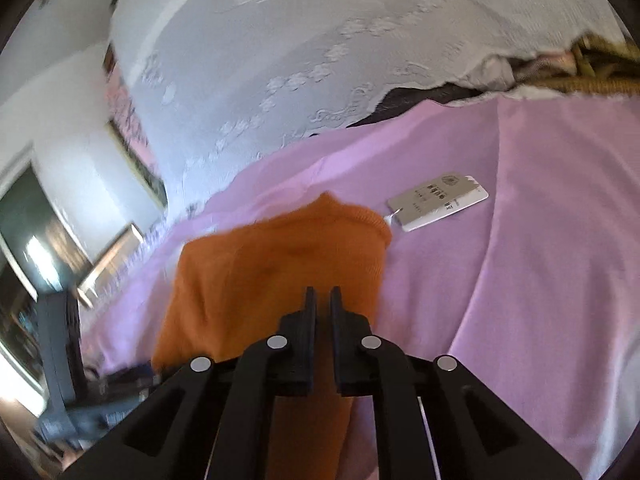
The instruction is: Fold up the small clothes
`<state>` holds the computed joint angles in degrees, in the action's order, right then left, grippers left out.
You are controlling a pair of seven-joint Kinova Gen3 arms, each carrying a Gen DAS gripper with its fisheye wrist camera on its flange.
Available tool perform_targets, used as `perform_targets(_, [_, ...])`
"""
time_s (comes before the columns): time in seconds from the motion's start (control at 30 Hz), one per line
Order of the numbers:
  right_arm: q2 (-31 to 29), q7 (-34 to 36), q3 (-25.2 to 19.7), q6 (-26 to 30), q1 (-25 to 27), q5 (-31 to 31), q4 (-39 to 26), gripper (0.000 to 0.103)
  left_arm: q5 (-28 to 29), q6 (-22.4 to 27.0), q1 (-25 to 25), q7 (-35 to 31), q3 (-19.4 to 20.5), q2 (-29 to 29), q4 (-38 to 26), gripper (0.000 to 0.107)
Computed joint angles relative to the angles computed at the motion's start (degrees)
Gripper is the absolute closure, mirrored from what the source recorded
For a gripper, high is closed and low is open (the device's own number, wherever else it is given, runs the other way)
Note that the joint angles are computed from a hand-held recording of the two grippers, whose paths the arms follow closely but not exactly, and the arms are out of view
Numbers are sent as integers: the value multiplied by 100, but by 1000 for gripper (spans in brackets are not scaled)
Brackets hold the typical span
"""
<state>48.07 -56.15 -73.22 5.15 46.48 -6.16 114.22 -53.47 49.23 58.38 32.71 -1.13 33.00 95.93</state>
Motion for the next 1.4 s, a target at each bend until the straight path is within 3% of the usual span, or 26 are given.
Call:
perform_targets(0.1, [-386,-71,259,65,-137,-19,98,94,36,97,10,-38,15,34,-64,8])
perform_targets(0.43, [-351,199,221,351,311,-420,291,91,347,1231,195,-602,49,470,-888,8])
perform_targets(0.53, [-319,307,256,515,400,-603,274,82,425,1637,268,-812,37,634,-1187,8])
perform_targets(0.73, [-97,645,333,927,553,-1100,125,78,513,2196,371,-1162,-10,888,-1655,8])
perform_targets(0.9, [-93,1016,312,946,686,-1455,202,78,550,2365,420,-1258,-49,958,-1798,8])
perform_targets(1.07, [26,1284,419,1210,757,-1868,94,65,564,2371,430,-1265,-65,959,-1814,8])
perform_targets(1.4, [66,1914,706,1617,646,-2544,-82,54,568,2289,425,-1208,-64,913,-1757,8])
